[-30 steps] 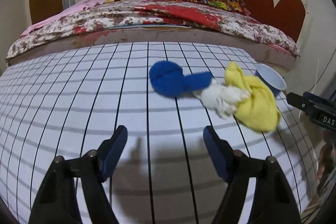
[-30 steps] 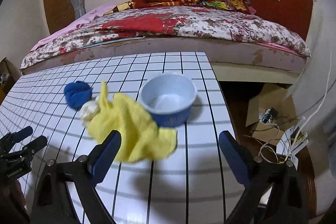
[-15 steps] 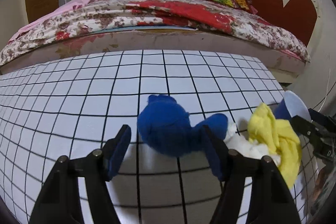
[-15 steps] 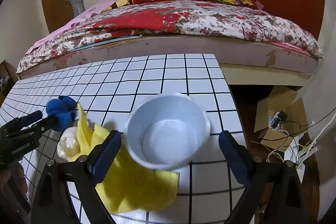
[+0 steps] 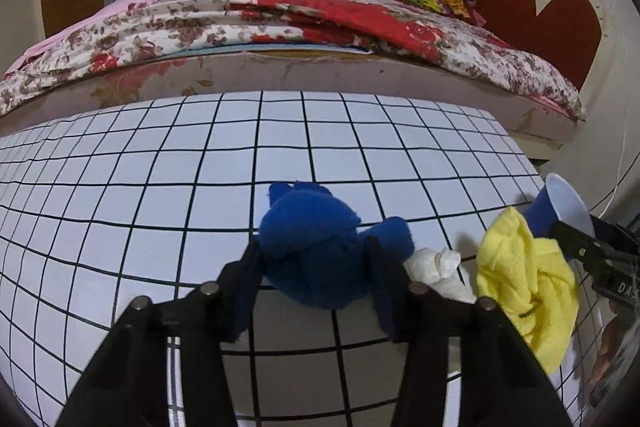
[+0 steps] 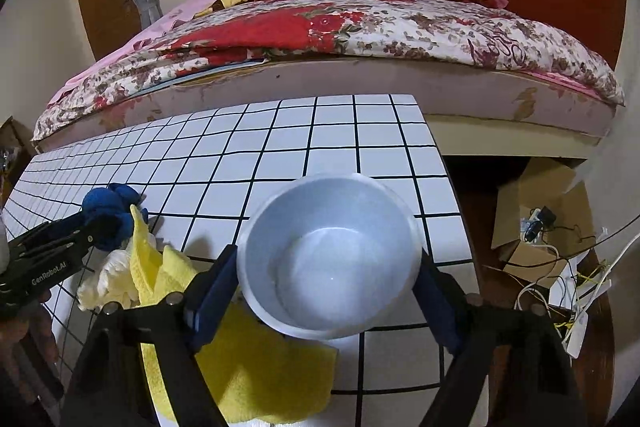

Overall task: Collect trash
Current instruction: 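Grasp the blue sock with left tool while right tool grasps blue cup, then carry the blue sock and blue cup over the black bin and open both tools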

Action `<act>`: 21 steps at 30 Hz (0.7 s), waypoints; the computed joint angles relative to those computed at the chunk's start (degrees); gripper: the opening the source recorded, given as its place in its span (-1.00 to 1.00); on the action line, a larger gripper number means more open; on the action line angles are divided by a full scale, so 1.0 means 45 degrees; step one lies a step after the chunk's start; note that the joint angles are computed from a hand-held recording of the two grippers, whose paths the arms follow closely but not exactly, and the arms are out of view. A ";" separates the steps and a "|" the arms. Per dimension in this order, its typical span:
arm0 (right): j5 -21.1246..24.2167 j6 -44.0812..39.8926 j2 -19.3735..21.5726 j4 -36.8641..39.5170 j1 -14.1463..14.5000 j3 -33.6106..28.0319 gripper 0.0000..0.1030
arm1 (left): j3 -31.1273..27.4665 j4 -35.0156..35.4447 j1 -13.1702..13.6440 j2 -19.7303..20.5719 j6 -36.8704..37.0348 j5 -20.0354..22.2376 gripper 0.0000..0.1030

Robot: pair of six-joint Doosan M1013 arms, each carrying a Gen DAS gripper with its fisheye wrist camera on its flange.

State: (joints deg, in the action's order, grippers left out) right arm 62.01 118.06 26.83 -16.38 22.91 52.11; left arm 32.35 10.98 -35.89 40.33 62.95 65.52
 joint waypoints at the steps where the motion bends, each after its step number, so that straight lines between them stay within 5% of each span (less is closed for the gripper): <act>1: 0.0053 -0.0048 0.0009 0.0003 0.0006 -0.0028 0.61 | 0.0115 -0.0056 0.0015 -0.0075 0.0001 -0.0140 -0.12; 21: -0.0228 0.0380 -0.0868 -0.1053 0.0520 0.0660 0.59 | 0.2696 0.1292 -0.0297 -0.1864 -0.0427 -0.1479 -0.12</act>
